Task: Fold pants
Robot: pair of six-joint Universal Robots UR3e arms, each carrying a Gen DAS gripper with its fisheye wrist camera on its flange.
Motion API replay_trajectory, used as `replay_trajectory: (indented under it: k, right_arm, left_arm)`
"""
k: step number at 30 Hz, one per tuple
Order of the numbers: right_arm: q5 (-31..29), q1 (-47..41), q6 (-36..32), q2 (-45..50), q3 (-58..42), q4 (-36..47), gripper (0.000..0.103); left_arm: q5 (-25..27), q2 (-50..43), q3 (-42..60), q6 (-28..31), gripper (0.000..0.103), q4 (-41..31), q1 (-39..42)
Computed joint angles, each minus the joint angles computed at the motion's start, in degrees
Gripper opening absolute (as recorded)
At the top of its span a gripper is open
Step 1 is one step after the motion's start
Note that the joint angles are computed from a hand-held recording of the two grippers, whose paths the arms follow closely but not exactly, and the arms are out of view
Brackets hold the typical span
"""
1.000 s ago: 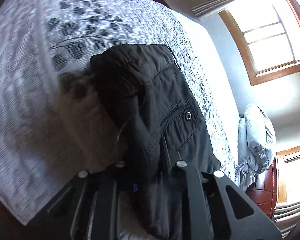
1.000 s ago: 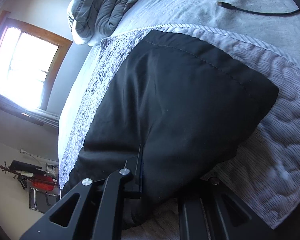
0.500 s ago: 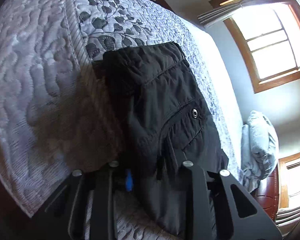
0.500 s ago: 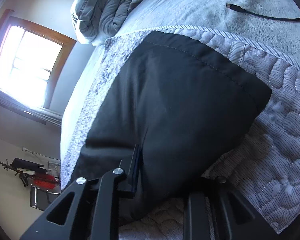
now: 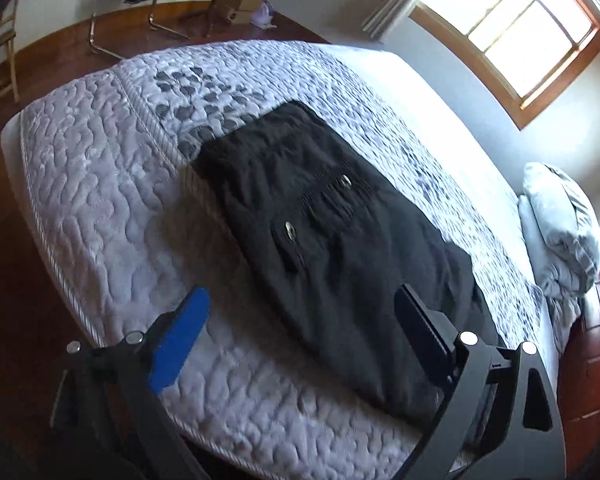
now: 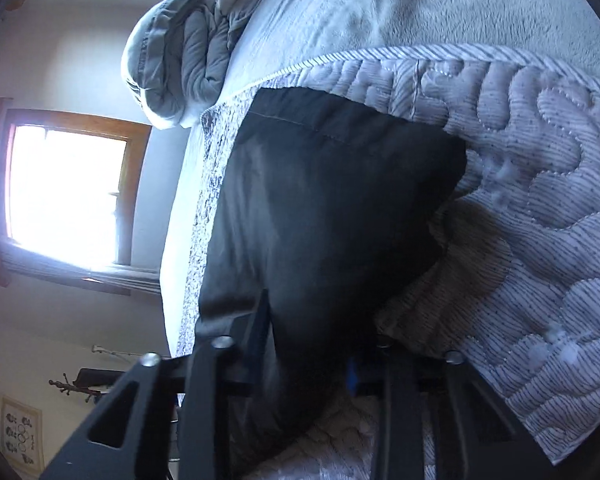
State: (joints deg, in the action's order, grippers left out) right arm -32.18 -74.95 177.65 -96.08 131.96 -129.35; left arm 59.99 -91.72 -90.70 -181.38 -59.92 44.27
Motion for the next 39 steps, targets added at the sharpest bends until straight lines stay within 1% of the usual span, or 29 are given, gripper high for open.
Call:
replay_trajectory:
  k: [2, 4, 7, 10, 12, 17, 24, 27, 29, 32, 38, 39]
  right_arm:
    - [0.0, 0.5, 1.7, -0.1, 0.0, -1.4, 0.017]
    - [-1.7, 2.0, 4.0, -1.4, -1.0, -3.3, 0.013]
    - [-7.0, 7.0, 7.1, -4.6, -5.1, -7.2, 0.011]
    - [-12.2, 14.1, 9.5, -5.7, -12.4, -9.3, 0.011]
    - [-17.0, 19.9, 10.1, -5.2, -18.1, -10.0, 0.011]
    - [-30.4, 37.3, 7.9, -1.1, -31.6, -10.6, 0.011]
    - [-44.6, 56.4, 8.1, 7.8, -43.3, -11.3, 0.011]
    - [-48.6, 62.1, 8.2, 9.1, -44.5, -11.3, 0.011]
    - [-52.9, 67.1, 7.3, 11.7, -47.4, -10.3, 0.011]
    - [-57.4, 72.9, 5.6, 15.2, -50.4, -9.4, 0.011]
    - [-62.8, 82.2, 1.6, 23.0, -55.4, -6.6, 0.011]
    - [-64.4, 84.2, 0.9, 25.0, -56.4, -6.2, 0.011]
  left_arm:
    - [0.0, 1.9, -2.0, -0.2, 0.093, -0.7, -0.3]
    - [-1.4, 3.5, -3.5, -0.3, 0.093, -1.8, 0.6]
    - [-1.7, 4.5, -4.1, -0.5, 0.093, -2.4, 0.3]
    - [-1.7, 5.7, -4.5, 0.9, 0.093, -3.0, 0.3]
    - [-1.8, 7.0, -5.0, 2.0, 0.093, -3.7, 0.3]
    - [-3.6, 9.5, -6.1, 4.1, 0.093, -6.3, 1.0]
    - [-5.2, 10.8, -6.5, 5.8, 0.093, -8.5, 1.3]
    - [-5.6, 11.3, -6.5, 6.4, 0.093, -9.1, 1.6]
    - [-5.9, 11.5, -6.6, 6.6, 0.093, -9.2, 1.8]
    - [-6.8, 11.6, -6.7, 7.1, 0.093, -10.2, 2.5]
    - [-7.3, 11.9, -8.0, 7.0, 0.093, -10.9, 3.7]
    - [-7.3, 12.0, -8.4, 7.0, 0.093, -10.9, 4.0]
